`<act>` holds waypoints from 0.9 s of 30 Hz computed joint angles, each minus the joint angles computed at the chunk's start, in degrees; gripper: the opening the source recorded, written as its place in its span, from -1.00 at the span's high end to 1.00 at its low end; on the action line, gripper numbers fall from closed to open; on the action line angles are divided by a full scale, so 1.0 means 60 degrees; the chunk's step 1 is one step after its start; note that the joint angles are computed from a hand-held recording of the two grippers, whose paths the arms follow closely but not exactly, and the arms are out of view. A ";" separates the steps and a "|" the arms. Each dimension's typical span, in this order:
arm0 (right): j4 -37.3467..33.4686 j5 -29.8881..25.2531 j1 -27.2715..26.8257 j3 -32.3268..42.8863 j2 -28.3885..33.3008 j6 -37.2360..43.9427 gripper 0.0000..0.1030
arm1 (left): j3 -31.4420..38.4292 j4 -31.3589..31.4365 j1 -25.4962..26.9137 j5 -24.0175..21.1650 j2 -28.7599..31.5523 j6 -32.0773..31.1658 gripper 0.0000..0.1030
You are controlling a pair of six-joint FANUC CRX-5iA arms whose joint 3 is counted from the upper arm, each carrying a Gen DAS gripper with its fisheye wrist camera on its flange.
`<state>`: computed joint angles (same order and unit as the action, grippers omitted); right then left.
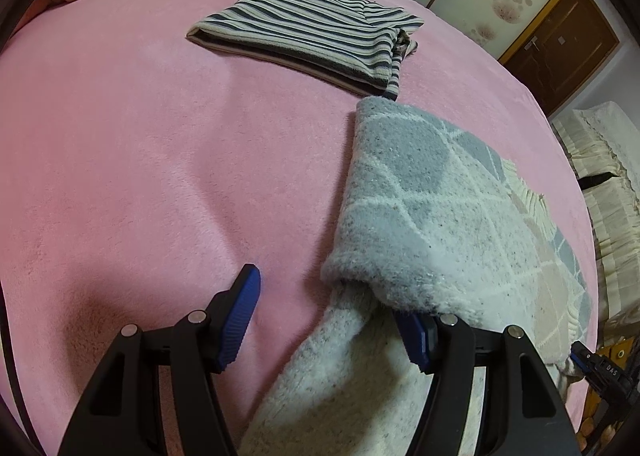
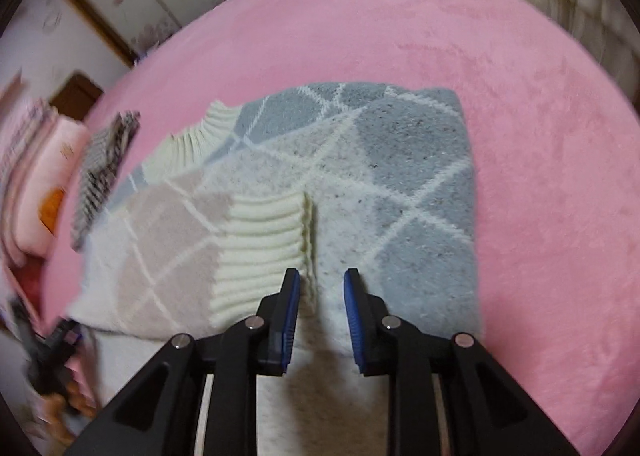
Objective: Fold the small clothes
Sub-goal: 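Open the right tool and release the sleeve onto the sweater body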
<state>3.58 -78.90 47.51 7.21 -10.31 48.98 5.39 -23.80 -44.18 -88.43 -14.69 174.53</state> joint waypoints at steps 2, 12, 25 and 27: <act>0.0653 -0.0107 0.0426 -0.0120 0.0037 -0.0065 0.56 | 0.0039 -0.0029 -0.0078 -0.0111 -0.0015 -0.0033 -0.25; 0.1608 -0.0298 0.1116 -0.0415 -0.0270 -0.0330 0.56 | 0.0614 -0.0640 -0.0806 -0.1502 -0.0138 0.0067 -0.25; 0.2633 0.0455 0.2283 -0.0426 -0.0395 -0.0603 0.56 | 0.1904 -0.1224 -0.0999 -0.1339 0.0563 -0.0337 -0.25; 0.2539 0.0592 0.2340 -0.0365 -0.0280 -0.0572 0.56 | 0.2192 -0.1070 -0.0788 -0.0894 0.1002 -0.0922 -0.25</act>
